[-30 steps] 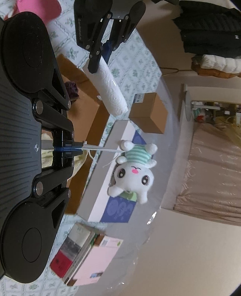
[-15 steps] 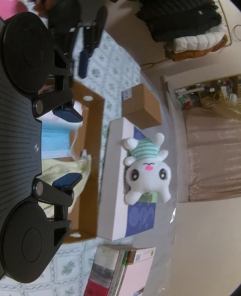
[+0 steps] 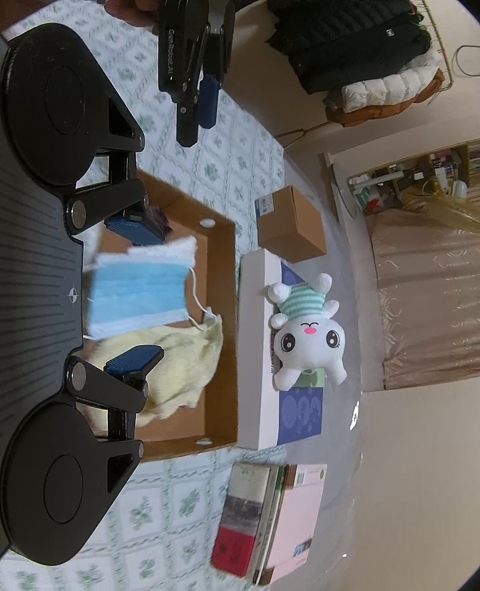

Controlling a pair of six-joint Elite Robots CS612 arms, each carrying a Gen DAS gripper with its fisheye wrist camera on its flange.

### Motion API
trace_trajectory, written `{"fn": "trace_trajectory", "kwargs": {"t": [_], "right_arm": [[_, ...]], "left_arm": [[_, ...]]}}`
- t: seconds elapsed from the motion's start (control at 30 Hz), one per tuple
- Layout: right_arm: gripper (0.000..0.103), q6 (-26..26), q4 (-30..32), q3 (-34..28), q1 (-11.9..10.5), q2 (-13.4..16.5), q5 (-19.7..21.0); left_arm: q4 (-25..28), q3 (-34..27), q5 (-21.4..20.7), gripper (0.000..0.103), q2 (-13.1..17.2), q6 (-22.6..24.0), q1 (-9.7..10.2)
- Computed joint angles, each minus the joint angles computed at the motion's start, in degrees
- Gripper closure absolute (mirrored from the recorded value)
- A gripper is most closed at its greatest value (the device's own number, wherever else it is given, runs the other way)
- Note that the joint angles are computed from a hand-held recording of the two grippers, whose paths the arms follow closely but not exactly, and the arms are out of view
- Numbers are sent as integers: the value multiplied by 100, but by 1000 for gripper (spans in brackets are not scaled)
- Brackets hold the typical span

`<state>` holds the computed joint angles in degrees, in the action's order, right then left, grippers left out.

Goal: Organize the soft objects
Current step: 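Withdraw both tools from the box back toward the pile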

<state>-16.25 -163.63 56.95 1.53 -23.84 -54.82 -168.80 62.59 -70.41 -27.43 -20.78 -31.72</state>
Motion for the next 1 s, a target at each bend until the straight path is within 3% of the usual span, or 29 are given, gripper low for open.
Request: {"fn": "trace_trajectory", "kwargs": {"t": [0.2,0.43,0.5,0.67,1.0], "right_arm": [[40,289,-840,1451,-127,-755,34],[34,880,-2031,2896,-332,-1313,262],[33,938,-2220,3193,-385,-1406,300],[32,869,-2431,3733,-485,-1593,271],[32,712,-2724,4170,-542,-1737,25]], "left_arm": [[-812,1041,447,50,-529,-231,-370],[-1738,2042,978,39,-920,-613,-851],[-1891,2250,1206,34,-980,-847,-974],[-2023,2679,1376,34,-1101,-1376,-1168],[-1953,2978,1523,34,-1171,-1493,-1345]]}}
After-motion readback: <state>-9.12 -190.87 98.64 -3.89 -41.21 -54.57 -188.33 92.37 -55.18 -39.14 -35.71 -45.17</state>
